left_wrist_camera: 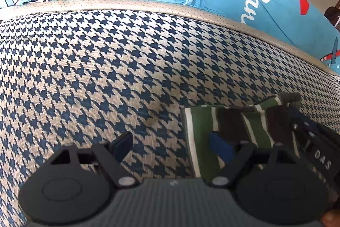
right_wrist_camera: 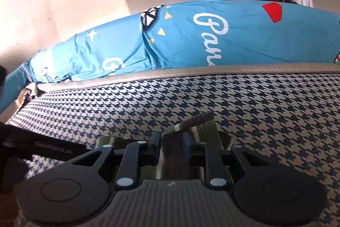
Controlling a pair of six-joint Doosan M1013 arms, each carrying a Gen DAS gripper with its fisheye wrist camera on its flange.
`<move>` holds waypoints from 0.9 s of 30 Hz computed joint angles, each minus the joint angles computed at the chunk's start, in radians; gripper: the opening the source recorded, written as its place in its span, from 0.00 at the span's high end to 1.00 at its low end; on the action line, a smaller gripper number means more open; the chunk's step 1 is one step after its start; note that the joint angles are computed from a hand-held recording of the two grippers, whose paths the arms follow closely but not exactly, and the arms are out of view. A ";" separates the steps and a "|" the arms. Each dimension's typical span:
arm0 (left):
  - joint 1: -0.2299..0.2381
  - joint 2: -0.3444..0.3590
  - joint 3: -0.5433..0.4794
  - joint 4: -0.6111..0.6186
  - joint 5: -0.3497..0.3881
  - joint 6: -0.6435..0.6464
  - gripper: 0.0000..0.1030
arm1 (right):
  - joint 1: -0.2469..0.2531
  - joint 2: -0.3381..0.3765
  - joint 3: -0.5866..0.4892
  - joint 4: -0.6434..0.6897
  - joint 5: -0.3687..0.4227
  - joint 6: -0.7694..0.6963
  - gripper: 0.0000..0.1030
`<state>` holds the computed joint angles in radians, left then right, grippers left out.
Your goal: Fold clothes
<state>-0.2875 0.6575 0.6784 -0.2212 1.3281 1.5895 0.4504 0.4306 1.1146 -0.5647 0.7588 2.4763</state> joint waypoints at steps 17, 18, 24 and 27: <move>-0.021 -0.029 0.062 0.119 -0.075 -0.011 0.11 | -0.033 0.049 -0.050 0.023 0.045 0.032 0.84; -0.020 -0.038 0.071 0.115 -0.088 -0.003 0.11 | -0.034 0.044 -0.048 0.028 0.042 0.029 0.83; -0.015 -0.098 0.135 0.031 -0.132 0.105 0.11 | -0.029 -0.027 0.018 -0.008 0.016 0.096 0.79; -0.023 -0.124 0.176 0.001 -0.141 0.166 0.11 | -0.016 -0.062 0.053 -0.052 0.033 0.151 0.79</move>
<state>-0.3100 0.5333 0.8544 -0.2199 1.1872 1.7555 0.4346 0.3690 1.1678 -0.6167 0.7919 2.6276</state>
